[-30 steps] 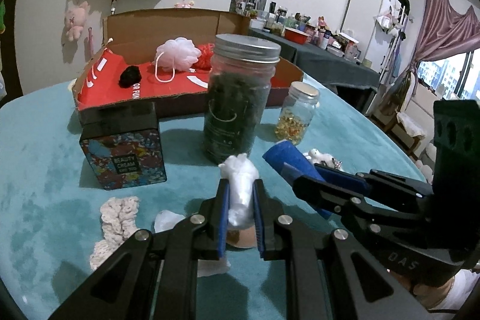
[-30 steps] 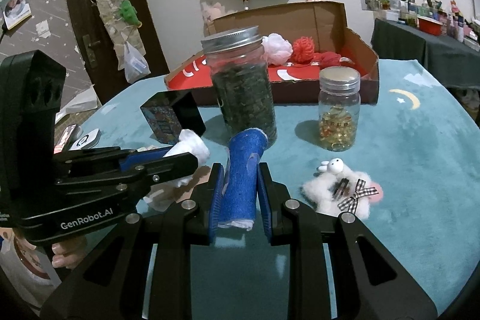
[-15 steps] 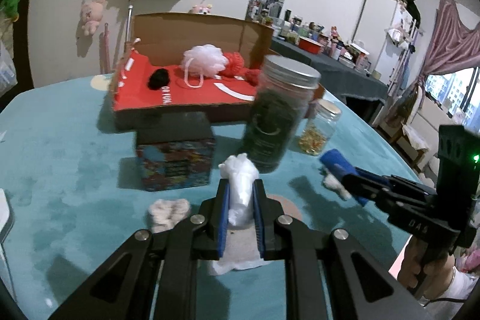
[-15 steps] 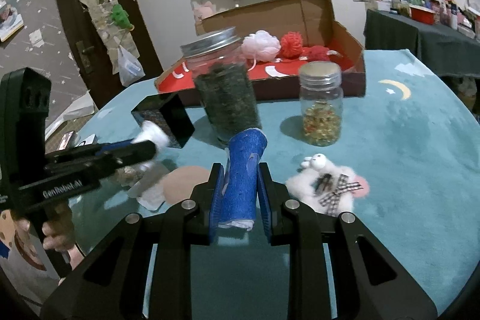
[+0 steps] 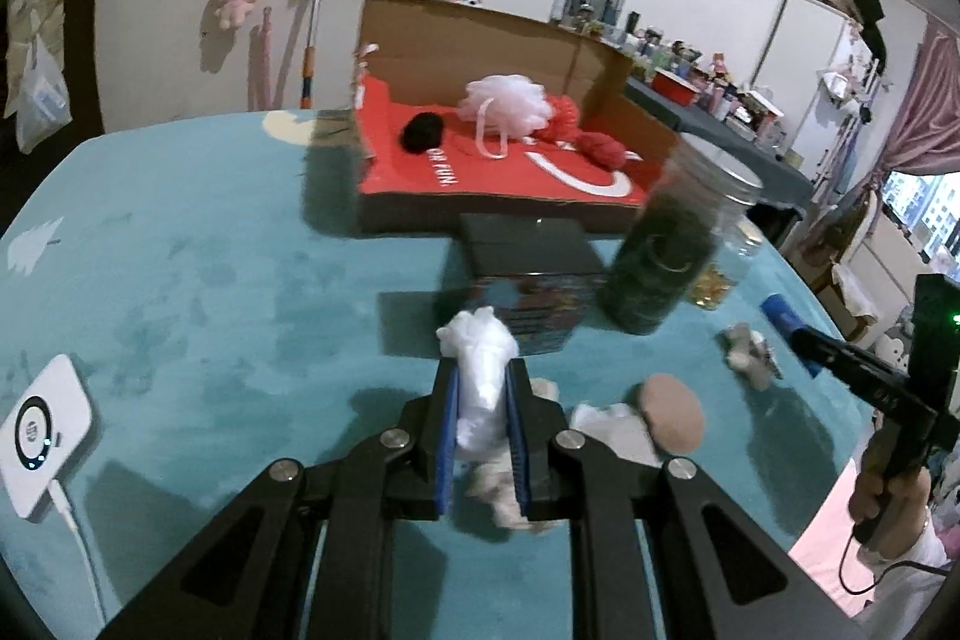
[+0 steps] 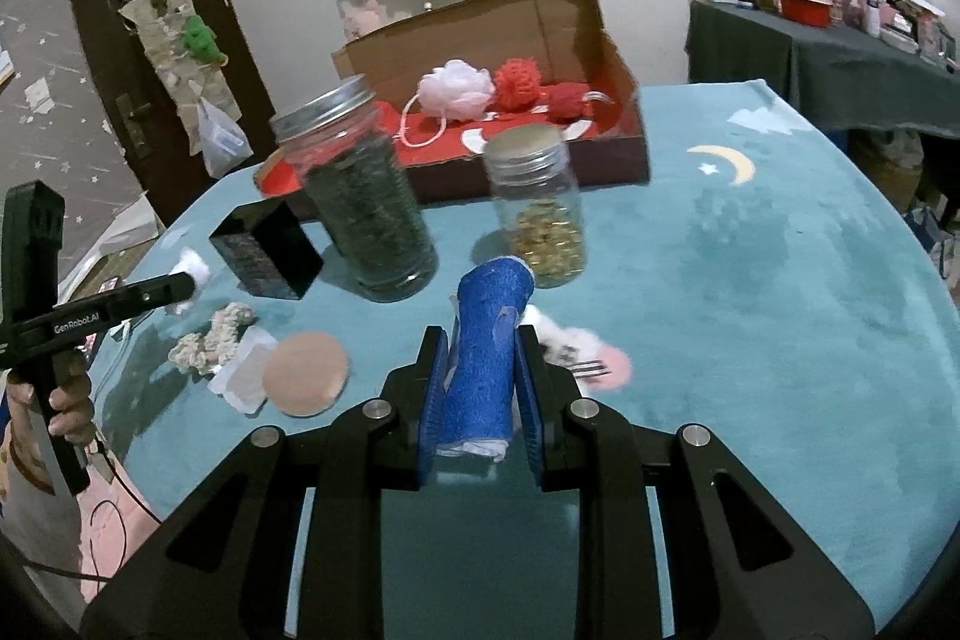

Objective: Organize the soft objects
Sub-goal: 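Lift and carry the white cloth and blue towel over the box with both tools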

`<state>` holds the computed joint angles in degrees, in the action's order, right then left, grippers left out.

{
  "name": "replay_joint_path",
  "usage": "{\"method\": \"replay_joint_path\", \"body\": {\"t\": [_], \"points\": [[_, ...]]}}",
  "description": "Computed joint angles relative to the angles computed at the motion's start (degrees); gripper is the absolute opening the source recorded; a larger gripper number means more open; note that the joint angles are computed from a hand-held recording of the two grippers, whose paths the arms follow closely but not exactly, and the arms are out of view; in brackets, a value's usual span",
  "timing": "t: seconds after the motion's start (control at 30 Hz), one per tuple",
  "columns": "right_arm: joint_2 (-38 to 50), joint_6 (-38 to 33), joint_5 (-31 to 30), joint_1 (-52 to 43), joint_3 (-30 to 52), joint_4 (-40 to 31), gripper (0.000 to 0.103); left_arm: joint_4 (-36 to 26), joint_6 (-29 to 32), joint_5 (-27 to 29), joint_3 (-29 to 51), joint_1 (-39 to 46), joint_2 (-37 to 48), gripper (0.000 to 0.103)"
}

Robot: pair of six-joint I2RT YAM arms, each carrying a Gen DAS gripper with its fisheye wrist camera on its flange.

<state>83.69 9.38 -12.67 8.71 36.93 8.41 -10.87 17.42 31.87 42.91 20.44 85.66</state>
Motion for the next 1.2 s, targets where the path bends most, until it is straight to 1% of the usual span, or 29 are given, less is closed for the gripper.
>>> {"method": "replay_joint_path", "body": {"t": [0.2,0.4,0.5,0.6,0.8,1.1,1.2], "points": [[0.9,-2.3,-0.5,-3.2,1.9,-2.5,0.021,0.9,1.8,-1.2,3.1,1.5,5.0,0.016],[3.9,-4.1,-3.4,-6.1,4.8,-4.2,0.021,0.4,4.9,0.2,8.0,2.3,10.1,0.016],[6.2,-5.7,-7.1,-8.1,7.4,-5.3,0.021,0.2,7.5,1.3,10.5,2.1,12.2,0.016],[9.1,-7.3,-10.2,-9.8,11.0,-7.3,0.021,-0.7,8.6,1.4,13.2,1.6,14.3,0.016],[14.2,-11.2,-10.2,-10.9,17.4,-10.9,0.021,-2.3,11.2,2.3,17.9,0.6,17.3,0.016],[20.2,-17.7,-14.2,-12.8,26.1,-15.5,0.021,-5.0,14.8,2.7,22.7,-1.2,19.1,0.016],[21.6,-19.7,-14.9,-12.9,29.5,-17.6,0.021,-6.1,16.0,2.0,24.4,-2.1,19.1,0.016]]}}
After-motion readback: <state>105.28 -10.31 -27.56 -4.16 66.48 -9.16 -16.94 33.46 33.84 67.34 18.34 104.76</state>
